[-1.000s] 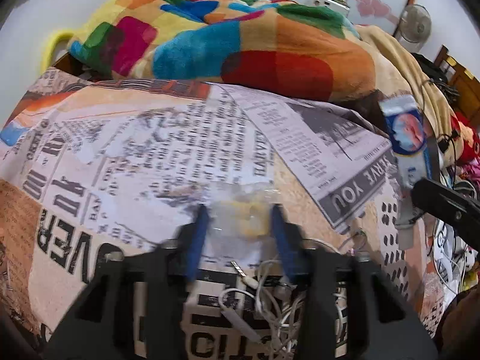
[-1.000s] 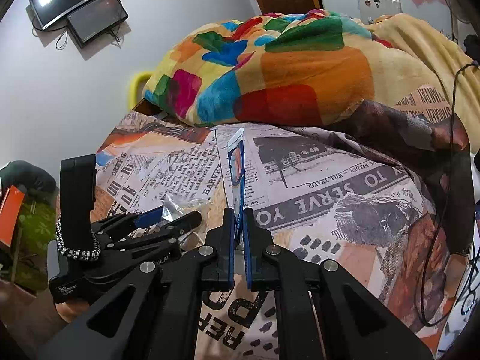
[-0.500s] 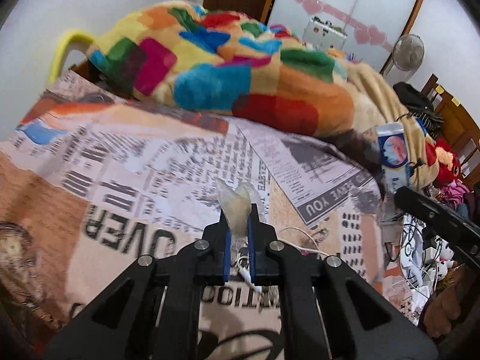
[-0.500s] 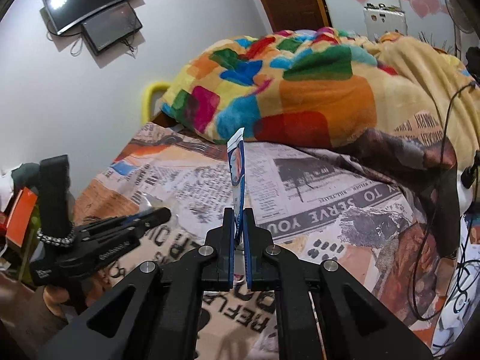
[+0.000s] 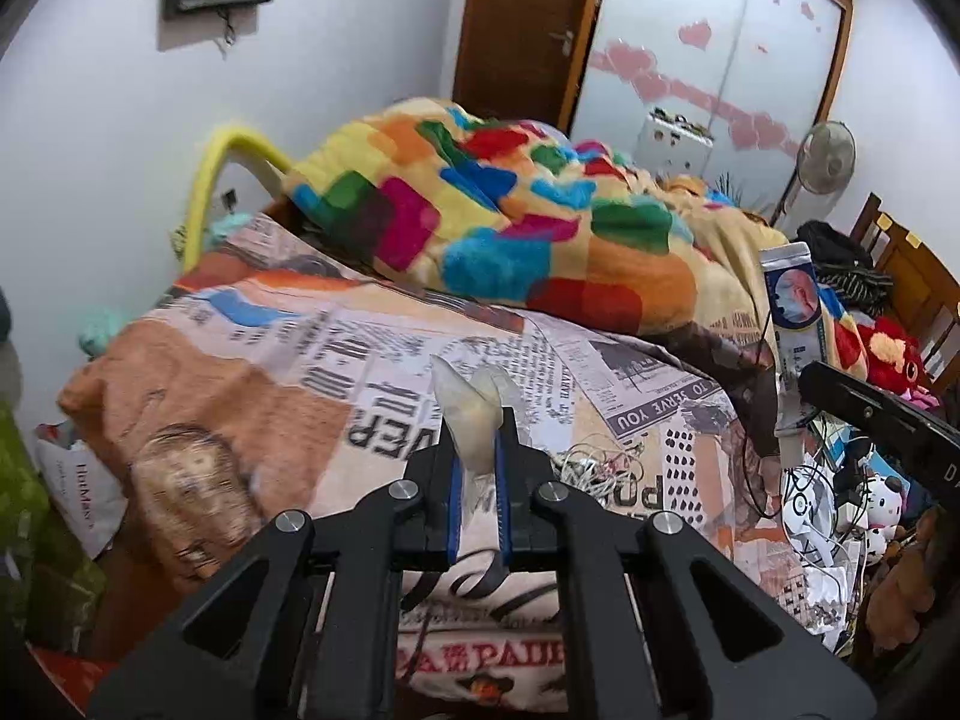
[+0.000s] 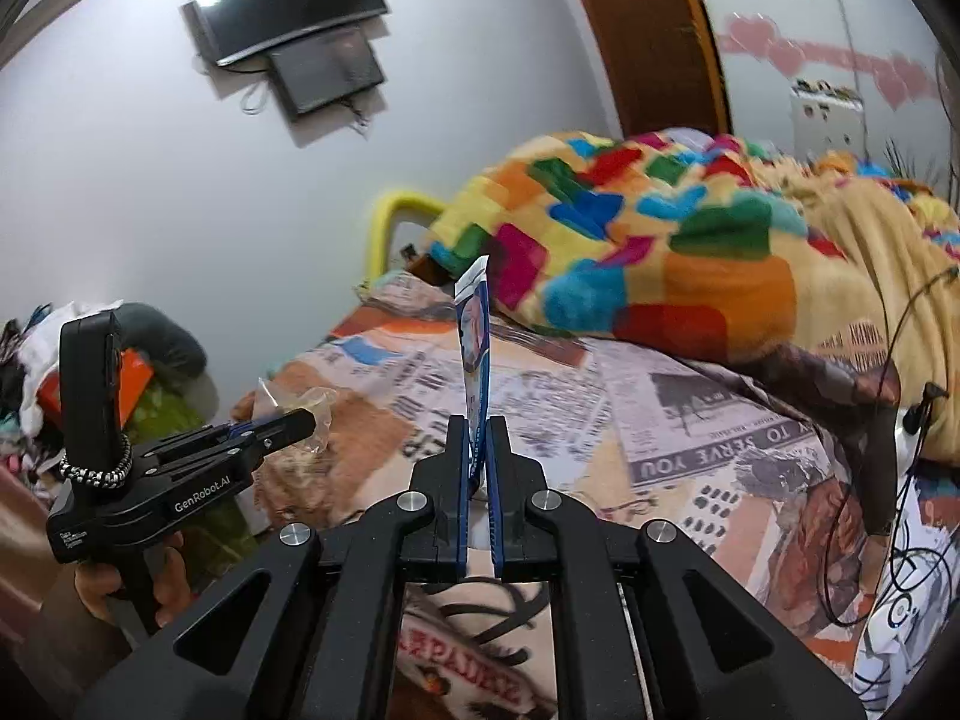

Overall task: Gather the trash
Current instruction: 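Carry the plastic bag and toothpaste box in both tools over the white cup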

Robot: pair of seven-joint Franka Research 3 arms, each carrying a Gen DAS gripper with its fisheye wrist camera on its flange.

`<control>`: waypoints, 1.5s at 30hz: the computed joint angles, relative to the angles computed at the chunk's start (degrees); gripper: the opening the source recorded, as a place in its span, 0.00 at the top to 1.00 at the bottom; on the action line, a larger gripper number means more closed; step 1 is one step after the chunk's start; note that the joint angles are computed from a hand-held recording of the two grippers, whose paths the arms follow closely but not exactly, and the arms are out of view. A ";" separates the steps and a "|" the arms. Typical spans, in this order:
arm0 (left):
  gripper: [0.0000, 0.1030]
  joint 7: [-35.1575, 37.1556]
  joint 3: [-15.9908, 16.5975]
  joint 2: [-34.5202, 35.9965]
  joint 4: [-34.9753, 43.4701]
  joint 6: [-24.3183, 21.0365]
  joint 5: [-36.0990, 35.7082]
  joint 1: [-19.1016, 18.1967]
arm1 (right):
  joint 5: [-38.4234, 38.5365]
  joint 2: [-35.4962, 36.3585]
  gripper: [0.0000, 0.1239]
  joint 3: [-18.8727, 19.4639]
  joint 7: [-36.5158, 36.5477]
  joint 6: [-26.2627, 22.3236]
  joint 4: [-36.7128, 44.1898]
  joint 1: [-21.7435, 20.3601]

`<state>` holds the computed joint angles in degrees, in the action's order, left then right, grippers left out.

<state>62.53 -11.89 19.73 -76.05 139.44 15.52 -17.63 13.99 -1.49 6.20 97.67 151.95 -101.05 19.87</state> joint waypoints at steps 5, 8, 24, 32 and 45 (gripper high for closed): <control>0.92 -1.77 0.20 -10.81 -11.85 2.87 0.17 1.84 | -1.52 -2.07 0.96 1.68 0.76 -0.44 0.20 1.80; 0.92 -2.53 0.16 -17.36 -18.61 4.38 0.02 3.24 | -2.68 -2.68 0.96 2.66 1.18 -1.00 0.77 2.96; 0.92 -4.40 3.51 -48.36 -46.82 4.21 -2.80 9.51 | -4.42 3.37 0.96 7.19 -1.63 -4.18 8.69 12.25; 0.92 -5.16 6.03 -59.21 -56.73 1.90 -3.64 11.93 | -5.34 9.16 0.96 8.03 -2.82 -7.13 14.89 17.49; 0.92 -3.07 10.17 -65.31 -67.48 -2.68 -6.31 14.54 | -6.10 24.46 0.96 7.34 -2.67 -19.19 31.10 24.98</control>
<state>59.46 -1.72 -45.57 -143.53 136.76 9.21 -3.09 7.89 22.96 13.54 95.00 132.76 -69.95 44.85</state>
